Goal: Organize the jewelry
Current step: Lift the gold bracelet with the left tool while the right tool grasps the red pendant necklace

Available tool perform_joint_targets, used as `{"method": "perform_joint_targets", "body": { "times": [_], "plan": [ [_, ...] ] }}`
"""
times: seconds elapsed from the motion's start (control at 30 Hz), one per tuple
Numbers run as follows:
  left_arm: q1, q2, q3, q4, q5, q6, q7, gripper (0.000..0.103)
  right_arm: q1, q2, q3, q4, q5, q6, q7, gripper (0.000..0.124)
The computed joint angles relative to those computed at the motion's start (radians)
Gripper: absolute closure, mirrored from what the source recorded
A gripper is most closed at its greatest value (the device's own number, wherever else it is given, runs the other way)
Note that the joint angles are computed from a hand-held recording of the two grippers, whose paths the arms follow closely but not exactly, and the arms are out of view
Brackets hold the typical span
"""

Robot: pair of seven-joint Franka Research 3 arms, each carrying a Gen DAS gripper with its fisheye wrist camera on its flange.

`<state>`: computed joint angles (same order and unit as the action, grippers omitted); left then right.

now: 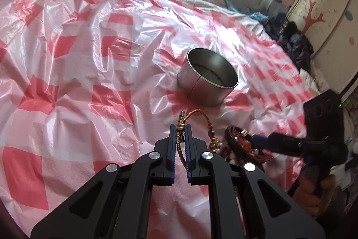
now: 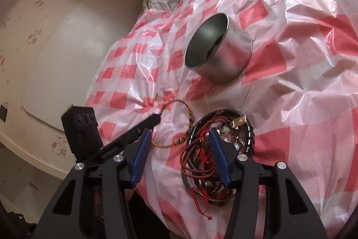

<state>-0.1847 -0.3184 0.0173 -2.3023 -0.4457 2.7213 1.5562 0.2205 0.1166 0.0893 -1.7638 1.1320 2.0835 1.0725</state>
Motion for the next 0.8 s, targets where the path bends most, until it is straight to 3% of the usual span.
{"method": "perform_joint_targets", "body": {
  "times": [0.17, 0.2, 0.3, 0.4, 0.5, 0.7, 0.8],
  "plan": [
    [-0.008, -0.009, 0.009, -0.004, -0.024, 0.015, 0.008, 0.097, 0.012, -0.004, 0.002, 0.008, -0.083, -0.020, 0.004, 0.073],
    [-0.010, -0.009, 0.010, -0.003, -0.025, 0.015, 0.010, 0.096, 0.013, -0.005, 0.001, 0.007, -0.097, -0.016, 0.013, 0.077],
    [-0.012, -0.005, 0.010, 0.000, -0.025, 0.013, 0.014, 0.096, 0.021, -0.008, -0.001, -0.002, -0.153, 0.014, 0.041, 0.107],
    [-0.008, -0.002, 0.009, 0.002, -0.027, 0.011, 0.012, 0.096, 0.027, -0.032, 0.002, -0.022, -0.157, 0.048, 0.009, 0.118],
    [-0.011, -0.004, 0.012, 0.000, -0.038, 0.017, 0.015, 0.099, 0.019, -0.048, -0.005, -0.043, -0.082, 0.061, -0.025, 0.119],
    [-0.012, -0.007, 0.010, -0.004, -0.039, 0.036, 0.015, 0.101, -0.010, -0.077, -0.027, -0.078, 0.207, 0.013, -0.181, 0.119],
    [-0.017, -0.007, 0.014, -0.005, -0.041, 0.037, 0.015, 0.101, -0.015, -0.082, -0.035, -0.085, 0.267, -0.005, -0.210, 0.119]
  ]
}}
